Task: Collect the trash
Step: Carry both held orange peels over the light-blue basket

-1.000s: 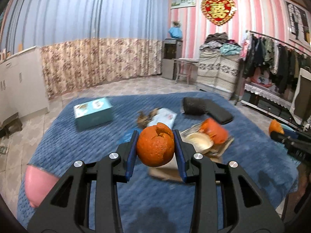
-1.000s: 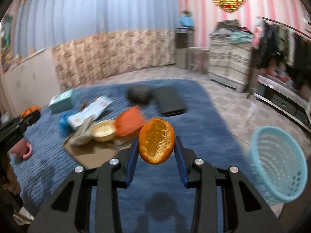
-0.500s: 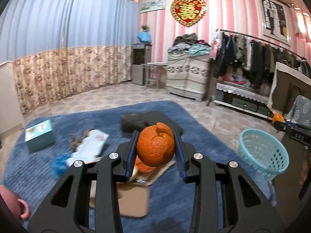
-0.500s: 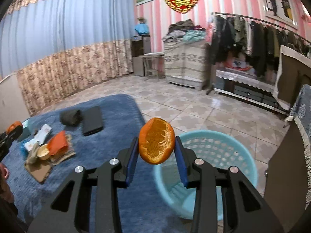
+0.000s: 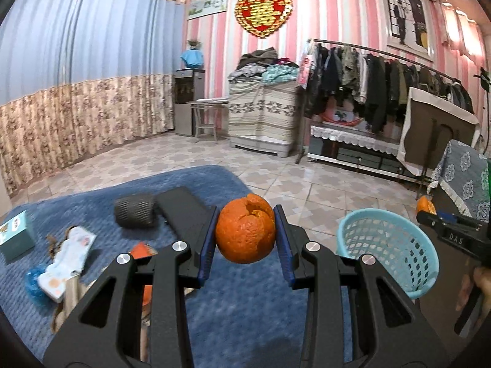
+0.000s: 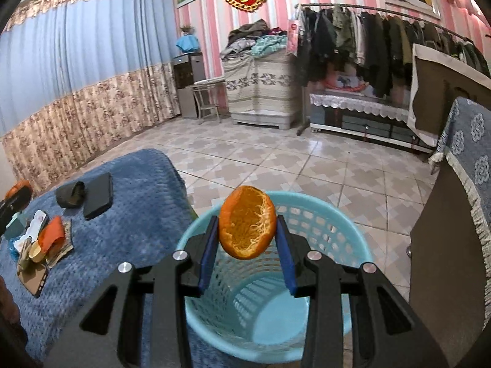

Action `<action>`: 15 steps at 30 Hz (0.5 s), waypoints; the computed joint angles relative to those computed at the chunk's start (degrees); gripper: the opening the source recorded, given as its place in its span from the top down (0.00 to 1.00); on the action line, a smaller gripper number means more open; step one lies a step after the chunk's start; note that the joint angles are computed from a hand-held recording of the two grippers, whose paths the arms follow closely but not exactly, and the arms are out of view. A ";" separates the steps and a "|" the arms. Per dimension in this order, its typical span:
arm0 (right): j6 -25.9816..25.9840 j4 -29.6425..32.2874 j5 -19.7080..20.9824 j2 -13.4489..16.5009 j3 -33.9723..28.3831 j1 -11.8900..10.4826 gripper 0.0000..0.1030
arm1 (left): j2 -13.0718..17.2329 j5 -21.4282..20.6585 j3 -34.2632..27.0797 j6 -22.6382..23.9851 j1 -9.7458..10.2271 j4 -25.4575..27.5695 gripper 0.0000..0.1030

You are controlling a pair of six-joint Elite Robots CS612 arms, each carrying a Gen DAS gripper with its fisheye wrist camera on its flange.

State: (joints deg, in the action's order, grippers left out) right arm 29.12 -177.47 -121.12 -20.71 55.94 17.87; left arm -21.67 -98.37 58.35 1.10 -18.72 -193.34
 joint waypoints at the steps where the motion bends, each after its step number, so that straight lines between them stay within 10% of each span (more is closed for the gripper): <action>1: 0.55 -0.06 -0.41 -0.23 0.59 -0.10 0.64 | 0.25 -0.40 -0.51 0.16 -0.22 0.35 0.67; 15: 9.26 -1.19 -2.76 -2.14 6.08 -1.50 0.64 | 4.58 -6.42 -8.53 2.06 -2.75 6.23 0.67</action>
State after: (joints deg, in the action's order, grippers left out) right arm 38.38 -178.65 -123.87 -22.85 62.02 16.37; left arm -17.09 -104.80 49.82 3.16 -21.48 -187.11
